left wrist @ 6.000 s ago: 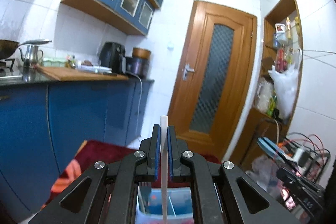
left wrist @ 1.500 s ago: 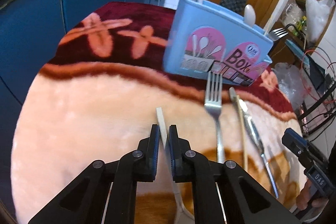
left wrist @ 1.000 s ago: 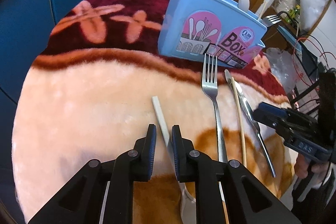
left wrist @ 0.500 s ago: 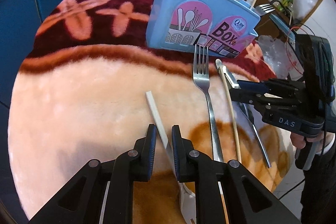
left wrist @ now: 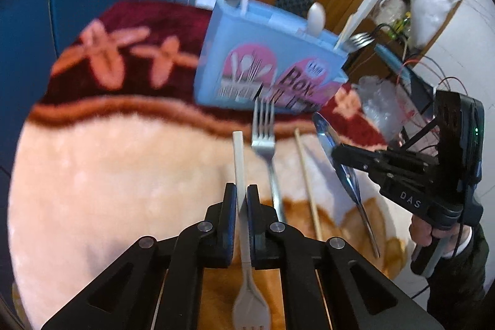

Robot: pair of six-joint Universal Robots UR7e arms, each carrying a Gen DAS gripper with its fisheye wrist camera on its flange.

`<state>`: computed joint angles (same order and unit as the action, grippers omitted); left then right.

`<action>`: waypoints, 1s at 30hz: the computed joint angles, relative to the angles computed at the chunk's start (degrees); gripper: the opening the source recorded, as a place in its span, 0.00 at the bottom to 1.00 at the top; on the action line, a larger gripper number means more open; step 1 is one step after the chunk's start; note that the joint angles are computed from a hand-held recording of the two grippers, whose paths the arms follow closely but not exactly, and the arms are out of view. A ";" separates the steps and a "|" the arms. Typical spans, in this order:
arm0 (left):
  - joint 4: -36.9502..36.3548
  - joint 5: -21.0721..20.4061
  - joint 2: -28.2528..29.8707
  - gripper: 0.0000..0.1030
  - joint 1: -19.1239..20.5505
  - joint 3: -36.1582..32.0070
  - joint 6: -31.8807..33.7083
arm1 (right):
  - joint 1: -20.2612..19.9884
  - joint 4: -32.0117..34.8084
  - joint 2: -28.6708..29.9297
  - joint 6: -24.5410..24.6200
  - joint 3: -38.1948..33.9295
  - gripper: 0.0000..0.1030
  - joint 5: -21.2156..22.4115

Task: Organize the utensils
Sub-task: 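Grasp the white plastic fork with the left tool while the right tool grasps the silver knife, then lift the plastic fork with the left tool while the right tool carries the knife to the box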

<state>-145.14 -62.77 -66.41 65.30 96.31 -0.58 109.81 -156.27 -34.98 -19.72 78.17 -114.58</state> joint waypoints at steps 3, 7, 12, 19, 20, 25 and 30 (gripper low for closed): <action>-5.82 1.40 -0.48 0.06 -1.50 1.78 2.54 | 0.32 -8.52 -1.12 -1.52 3.03 0.04 0.38; -13.92 1.34 -0.49 0.06 -2.71 2.91 6.28 | 0.48 -18.53 -2.09 -3.03 5.97 0.04 2.44; -22.38 0.85 0.84 0.06 -3.69 2.22 10.33 | 1.37 -29.87 -1.08 -6.20 6.84 0.04 2.43; -30.00 1.05 5.31 0.06 -4.05 -3.84 14.20 | 2.40 -42.03 0.59 -10.52 5.90 0.04 2.86; -30.98 1.22 5.88 0.06 -4.18 -4.47 14.60 | 2.43 -42.55 0.74 -10.71 5.55 0.04 3.03; -38.05 0.56 10.22 0.06 -4.28 -10.07 18.91 | 2.88 -45.60 1.59 -13.03 2.85 0.04 3.11; -44.19 0.22 14.61 0.06 -4.16 -15.46 23.28 | 3.30 -46.58 2.44 -14.06 -0.18 0.04 3.06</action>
<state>-189.33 -62.55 -51.80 61.14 80.85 22.69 113.10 -202.86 -32.54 -33.78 77.99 -111.53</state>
